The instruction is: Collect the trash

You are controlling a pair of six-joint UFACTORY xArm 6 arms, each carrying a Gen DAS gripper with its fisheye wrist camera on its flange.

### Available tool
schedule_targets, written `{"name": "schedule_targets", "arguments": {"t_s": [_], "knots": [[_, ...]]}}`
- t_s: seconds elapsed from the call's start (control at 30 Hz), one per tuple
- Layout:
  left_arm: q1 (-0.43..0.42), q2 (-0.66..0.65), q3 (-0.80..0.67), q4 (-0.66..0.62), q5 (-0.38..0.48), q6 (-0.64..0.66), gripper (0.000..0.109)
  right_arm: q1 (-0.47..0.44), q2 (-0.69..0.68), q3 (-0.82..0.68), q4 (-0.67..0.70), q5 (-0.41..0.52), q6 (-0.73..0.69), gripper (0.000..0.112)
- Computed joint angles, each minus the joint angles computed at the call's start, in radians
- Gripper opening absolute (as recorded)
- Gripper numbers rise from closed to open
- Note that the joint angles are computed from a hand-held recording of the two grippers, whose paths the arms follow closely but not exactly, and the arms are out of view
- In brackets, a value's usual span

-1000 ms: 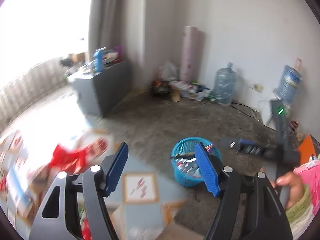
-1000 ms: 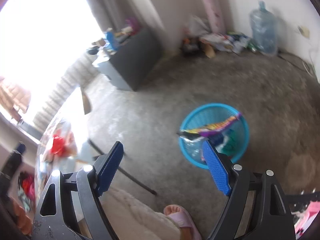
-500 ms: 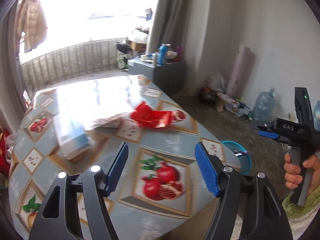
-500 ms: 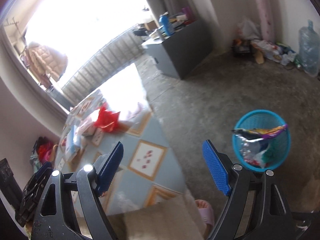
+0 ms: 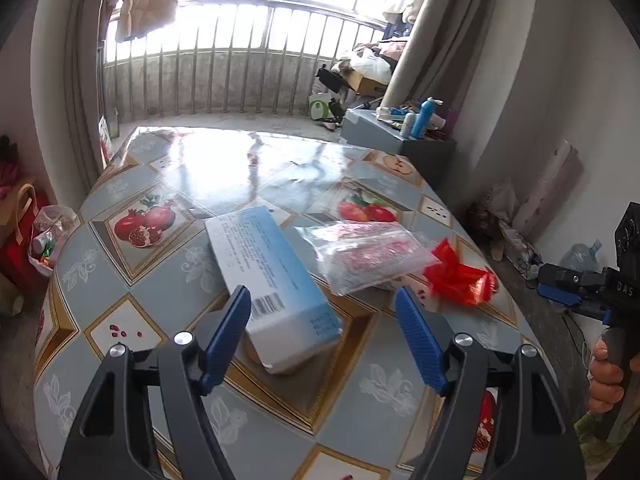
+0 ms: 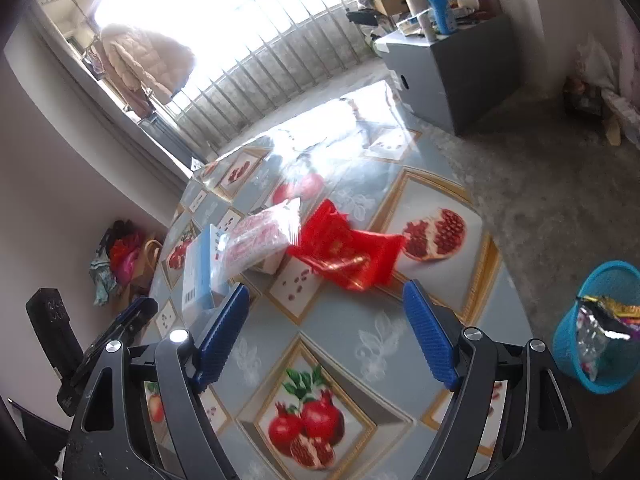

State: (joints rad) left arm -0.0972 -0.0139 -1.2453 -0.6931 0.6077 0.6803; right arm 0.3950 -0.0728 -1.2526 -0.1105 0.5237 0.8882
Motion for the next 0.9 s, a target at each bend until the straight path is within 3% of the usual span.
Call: {"name": "schedule_targets", "arguments": {"t_s": [0.33, 0.5, 0.63, 0.83, 0.9], "knots": [[0.039, 0.292, -0.299, 0.107, 0.081, -0.230, 0.079, -0.050, 0.371, -0.371, 0.311, 0.117, -0.187, 0.076], [0.034, 0.363, -0.366, 0.129, 0.101, -0.255, 0.079, -0.046, 0.446, -0.475, 0.326, 0.120, -0.213, 0.076], [0.021, 0.372, -0.359, 0.163, 0.071, -0.256, 0.079, -0.041, 0.519, -0.593, 0.308, 0.174, -0.234, 0.076], [0.012, 0.372, -0.349, 0.158, 0.041, -0.230, 0.072, -0.021, 0.629, -0.771, 0.255, 0.255, -0.270, 0.062], [0.009, 0.367, -0.345, 0.123, 0.046, -0.195, 0.064, -0.011, 0.635, -0.790, 0.217, 0.282, -0.273, 0.049]]}}
